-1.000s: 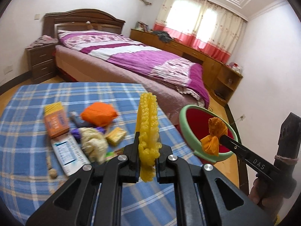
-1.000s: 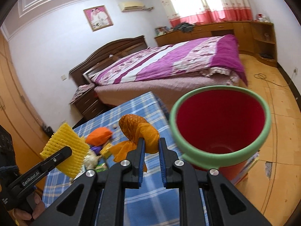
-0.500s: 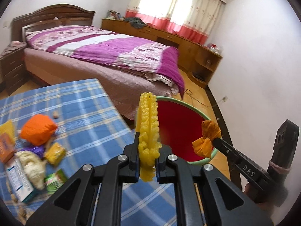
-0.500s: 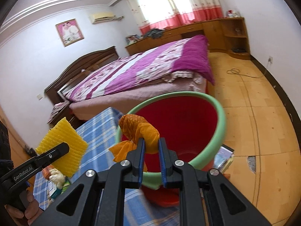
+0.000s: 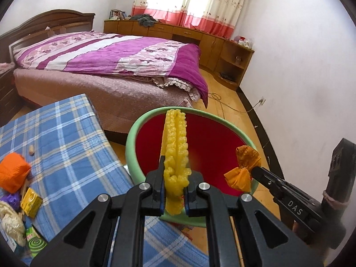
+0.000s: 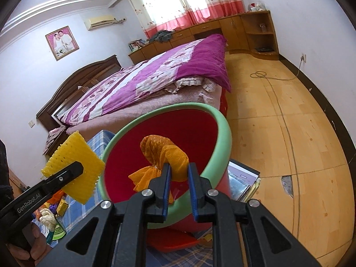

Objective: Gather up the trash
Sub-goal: 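Carry the yellow net and orange wrapper with both tools over the red bucket, then open both tools to drop the net and wrapper into the bucket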

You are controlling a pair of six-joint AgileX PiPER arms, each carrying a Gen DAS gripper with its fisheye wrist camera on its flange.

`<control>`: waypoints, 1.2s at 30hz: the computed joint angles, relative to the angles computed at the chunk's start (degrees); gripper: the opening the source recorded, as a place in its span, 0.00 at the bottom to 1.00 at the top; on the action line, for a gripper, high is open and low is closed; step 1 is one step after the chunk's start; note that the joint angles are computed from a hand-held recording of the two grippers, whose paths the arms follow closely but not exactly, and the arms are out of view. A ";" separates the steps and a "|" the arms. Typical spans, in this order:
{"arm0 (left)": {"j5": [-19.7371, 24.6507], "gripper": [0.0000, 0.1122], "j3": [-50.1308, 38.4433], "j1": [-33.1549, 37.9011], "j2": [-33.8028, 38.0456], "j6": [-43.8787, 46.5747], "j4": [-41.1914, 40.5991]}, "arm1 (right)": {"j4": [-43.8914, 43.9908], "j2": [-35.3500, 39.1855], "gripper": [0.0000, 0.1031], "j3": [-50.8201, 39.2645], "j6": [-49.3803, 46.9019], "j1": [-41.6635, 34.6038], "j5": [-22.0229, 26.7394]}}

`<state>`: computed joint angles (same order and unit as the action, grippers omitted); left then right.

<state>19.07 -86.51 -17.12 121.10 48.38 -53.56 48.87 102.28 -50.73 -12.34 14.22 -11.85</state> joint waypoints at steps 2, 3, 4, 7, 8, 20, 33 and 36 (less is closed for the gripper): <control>0.23 0.10 -1.05 -0.39 0.85 -0.86 0.97 | -3.52 0.23 0.18 0.19 3.45 -0.60 0.17; 0.34 0.10 -1.61 -0.59 1.24 -1.49 1.55 | -5.73 0.34 0.18 0.24 5.53 -0.87 0.13; 0.21 0.10 -1.88 -0.86 1.44 -2.21 2.18 | -5.64 0.39 0.19 0.20 5.32 -0.81 0.03; -0.35 0.11 -2.46 -1.31 1.96 -3.07 3.05 | -2.56 0.47 0.20 0.09 1.77 -0.66 -0.65; -0.32 0.15 -2.70 -1.46 2.07 -4.13 4.23 | -3.32 0.47 0.20 0.16 2.44 -0.80 -0.70; -3.04 0.32 1.25 -0.57 -0.26 -3.34 1.68 | -19.09 -1.16 0.44 2.12 18.72 -0.44 -1.90; -4.42 0.32 10.08 2.64 -6.07 0.72 -3.07 | -12.42 -4.45 0.57 4.59 13.48 3.84 -3.74; -5.39 0.32 12.52 3.19 -7.89 1.96 -4.18 | -10.78 -5.10 0.62 5.12 12.79 4.93 -4.20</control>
